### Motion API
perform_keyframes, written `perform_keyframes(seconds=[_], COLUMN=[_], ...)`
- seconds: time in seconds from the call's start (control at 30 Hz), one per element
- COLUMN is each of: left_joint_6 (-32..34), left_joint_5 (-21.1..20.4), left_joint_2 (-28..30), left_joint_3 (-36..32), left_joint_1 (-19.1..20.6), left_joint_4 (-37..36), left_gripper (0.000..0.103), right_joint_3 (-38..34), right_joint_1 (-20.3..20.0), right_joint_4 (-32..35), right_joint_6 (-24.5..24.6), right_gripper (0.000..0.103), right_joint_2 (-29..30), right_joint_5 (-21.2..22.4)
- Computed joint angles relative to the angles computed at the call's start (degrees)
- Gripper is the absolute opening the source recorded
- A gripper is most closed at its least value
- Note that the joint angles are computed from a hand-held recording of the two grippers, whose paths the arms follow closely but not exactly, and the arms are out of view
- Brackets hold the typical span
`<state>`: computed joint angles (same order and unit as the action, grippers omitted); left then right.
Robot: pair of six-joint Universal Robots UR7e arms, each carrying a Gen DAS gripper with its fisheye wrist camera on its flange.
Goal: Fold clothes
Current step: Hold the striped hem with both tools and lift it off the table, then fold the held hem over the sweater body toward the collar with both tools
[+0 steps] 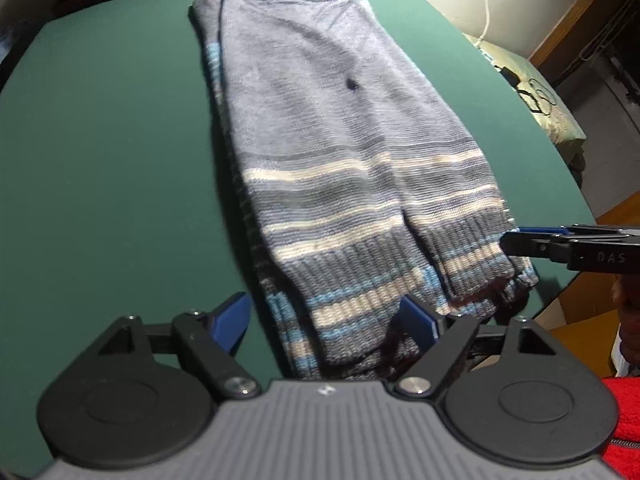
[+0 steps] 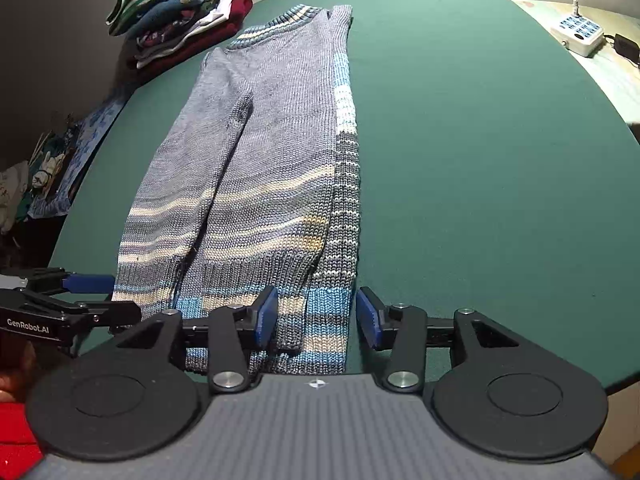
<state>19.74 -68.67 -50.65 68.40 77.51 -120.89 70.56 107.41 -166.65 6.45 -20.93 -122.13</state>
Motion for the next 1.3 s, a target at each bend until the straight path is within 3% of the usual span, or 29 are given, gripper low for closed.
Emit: perform_keyframes(seconds=[0.27,0.5,0.63,0.7,0.83,0.87,0.93,1.03,1.1,1.23,1.3], left_joint_6=[1.60,-2.17,-2.67,-3.07,-2.19,-2.05,-1.98,-3.04,-4.19,-8.27,-8.59], left_joint_5=[-2.84,-5.57,-5.85,-5.89,-4.32,-4.16,-3.29,-3.36,-4.25,-8.75,-9.53], left_joint_2=[0.23,1.18,1.62,1.56,1.09,1.06,1.04,0.95,1.11,2.10,2.17], left_joint_3=[-0.75,-4.41,-5.19,-4.60,-2.88,-2.91,-3.60,-5.06,-5.77,-7.66,-7.38], left_joint_1=[0.47,1.69,1.63,1.44,0.83,0.84,0.78,1.27,1.68,2.83,2.92], left_joint_4=[1.46,5.31,5.99,5.12,3.25,3.36,4.67,7.31,7.93,8.33,7.34], left_gripper=[0.081,0.072,0.077,0.082,0.082,0.080,0.065,0.059,0.061,0.083,0.081], right_joint_3=[0.30,1.04,0.34,0.00,-0.70,-0.78,-0.91,-0.58,-0.49,-0.93,-1.10], right_joint_1=[0.07,-0.17,-0.06,-0.08,0.11,0.16,0.34,0.38,0.15,0.10,0.06], right_joint_4=[1.14,4.21,3.67,2.76,2.46,2.64,3.22,4.42,4.88,5.18,5.13], right_joint_6=[-3.10,-0.34,-1.20,-1.78,-2.93,-3.14,-3.59,-3.96,-3.02,-2.21,-1.93], right_gripper=[0.039,0.035,0.036,0.031,0.028,0.027,0.025,0.023,0.029,0.032,0.032], right_joint_2=[-0.28,-1.59,-0.88,-0.39,0.21,0.22,0.17,-0.40,-0.60,-0.42,-0.32], right_joint_5=[1.35,1.62,1.84,1.98,1.37,1.19,0.69,0.34,0.70,1.15,1.35])
